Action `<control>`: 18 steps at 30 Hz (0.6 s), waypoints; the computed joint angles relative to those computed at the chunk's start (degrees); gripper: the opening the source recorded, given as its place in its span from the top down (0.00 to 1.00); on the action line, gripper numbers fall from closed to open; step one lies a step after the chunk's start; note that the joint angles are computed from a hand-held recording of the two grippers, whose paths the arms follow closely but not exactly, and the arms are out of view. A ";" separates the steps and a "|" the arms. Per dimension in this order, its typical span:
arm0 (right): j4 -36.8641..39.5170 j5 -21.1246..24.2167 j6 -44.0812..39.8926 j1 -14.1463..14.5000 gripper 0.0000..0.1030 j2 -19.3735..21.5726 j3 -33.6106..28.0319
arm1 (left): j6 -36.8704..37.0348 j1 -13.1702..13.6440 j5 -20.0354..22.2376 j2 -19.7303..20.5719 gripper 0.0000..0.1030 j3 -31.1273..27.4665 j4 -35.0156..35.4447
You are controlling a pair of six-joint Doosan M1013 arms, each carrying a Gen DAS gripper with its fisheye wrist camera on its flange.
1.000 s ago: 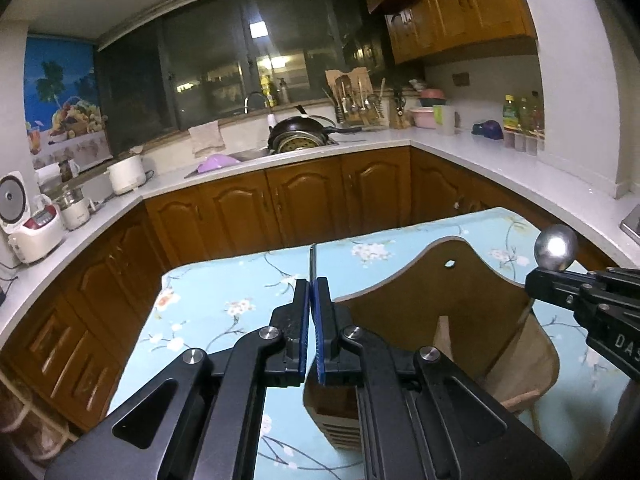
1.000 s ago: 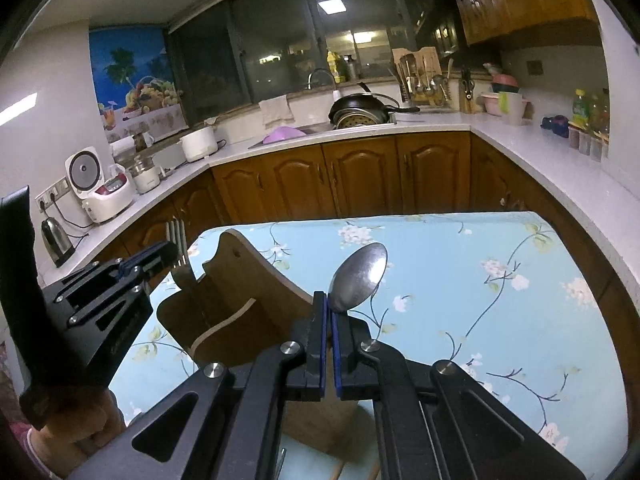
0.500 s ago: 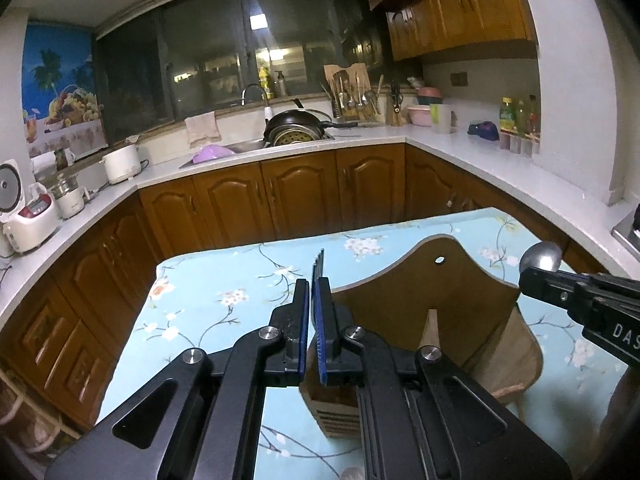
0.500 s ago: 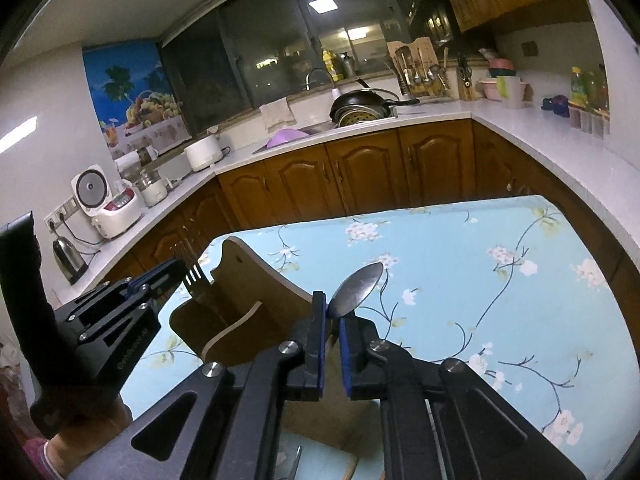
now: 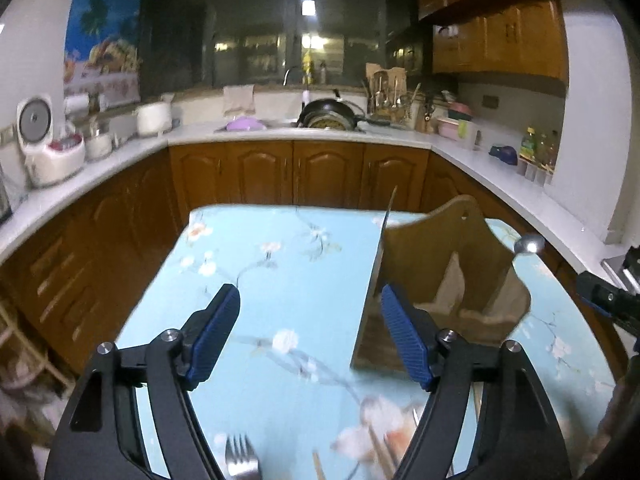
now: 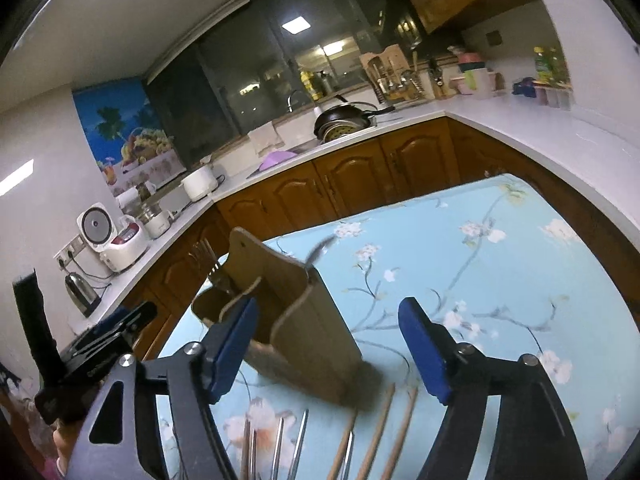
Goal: Organize utensils
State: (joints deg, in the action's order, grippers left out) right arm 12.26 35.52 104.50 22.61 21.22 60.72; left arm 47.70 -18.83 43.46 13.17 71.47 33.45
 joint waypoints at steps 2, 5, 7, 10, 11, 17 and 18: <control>0.70 -0.49 0.22 -0.10 0.27 -1.23 2.11 | -1.30 0.22 0.09 -1.58 0.27 2.25 -1.46; 1.25 -1.86 1.13 -0.22 0.25 -3.32 5.64 | -2.07 0.44 -0.03 -3.33 0.27 4.68 -3.63; 0.21 -2.57 2.40 -0.18 0.22 -4.56 7.80 | -3.21 0.48 0.10 -4.69 0.26 6.76 -4.47; -0.58 -2.64 4.01 -0.11 0.21 -5.97 10.42 | -3.65 0.43 0.78 -5.96 0.26 8.76 -5.91; -0.55 -2.01 4.64 -0.19 0.21 -6.37 11.23 | -3.85 0.39 1.06 -6.32 0.26 9.38 -6.29; -1.49 -0.95 7.19 -0.07 0.21 -8.38 15.04 | -2.57 0.13 3.25 -7.91 0.26 12.58 -11.55; -1.65 -0.91 7.37 -0.01 0.21 -8.62 15.47 | -2.20 0.11 3.55 -7.94 0.26 12.70 -12.03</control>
